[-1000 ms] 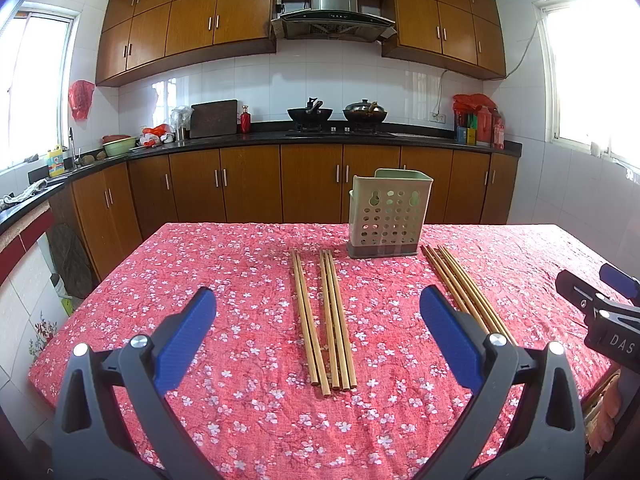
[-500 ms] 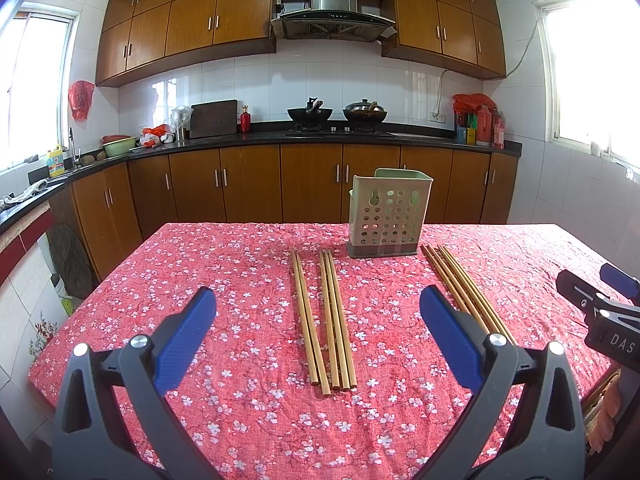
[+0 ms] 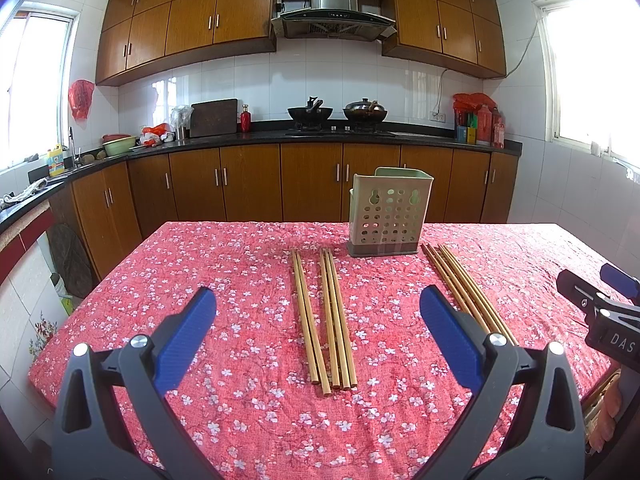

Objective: Organize utensils

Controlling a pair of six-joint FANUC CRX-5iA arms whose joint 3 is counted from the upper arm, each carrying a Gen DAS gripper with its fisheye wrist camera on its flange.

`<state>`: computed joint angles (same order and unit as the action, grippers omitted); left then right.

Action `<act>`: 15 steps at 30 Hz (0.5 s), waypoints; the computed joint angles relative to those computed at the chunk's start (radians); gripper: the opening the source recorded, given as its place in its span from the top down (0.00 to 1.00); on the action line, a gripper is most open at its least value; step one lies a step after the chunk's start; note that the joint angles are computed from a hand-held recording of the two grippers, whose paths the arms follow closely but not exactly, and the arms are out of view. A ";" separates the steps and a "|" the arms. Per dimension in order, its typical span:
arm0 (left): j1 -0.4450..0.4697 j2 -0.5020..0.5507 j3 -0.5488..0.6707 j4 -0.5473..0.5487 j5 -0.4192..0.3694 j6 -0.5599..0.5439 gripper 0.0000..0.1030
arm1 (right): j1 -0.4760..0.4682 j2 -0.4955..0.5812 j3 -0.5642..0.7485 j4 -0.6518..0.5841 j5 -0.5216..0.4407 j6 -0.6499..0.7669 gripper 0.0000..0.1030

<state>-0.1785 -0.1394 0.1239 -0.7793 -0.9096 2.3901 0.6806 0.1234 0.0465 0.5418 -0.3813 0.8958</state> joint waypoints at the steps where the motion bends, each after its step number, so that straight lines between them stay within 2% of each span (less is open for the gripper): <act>1: 0.000 0.000 0.000 0.000 0.000 0.000 0.04 | 0.000 -0.001 0.000 0.000 0.000 0.000 0.02; 12: 0.009 0.000 -0.006 0.017 -0.004 0.000 0.04 | 0.003 -0.001 0.014 -0.036 -0.026 0.033 0.02; 15: 0.063 0.008 -0.008 0.081 0.003 -0.032 0.04 | 0.000 0.038 0.102 -0.174 -0.096 0.155 0.02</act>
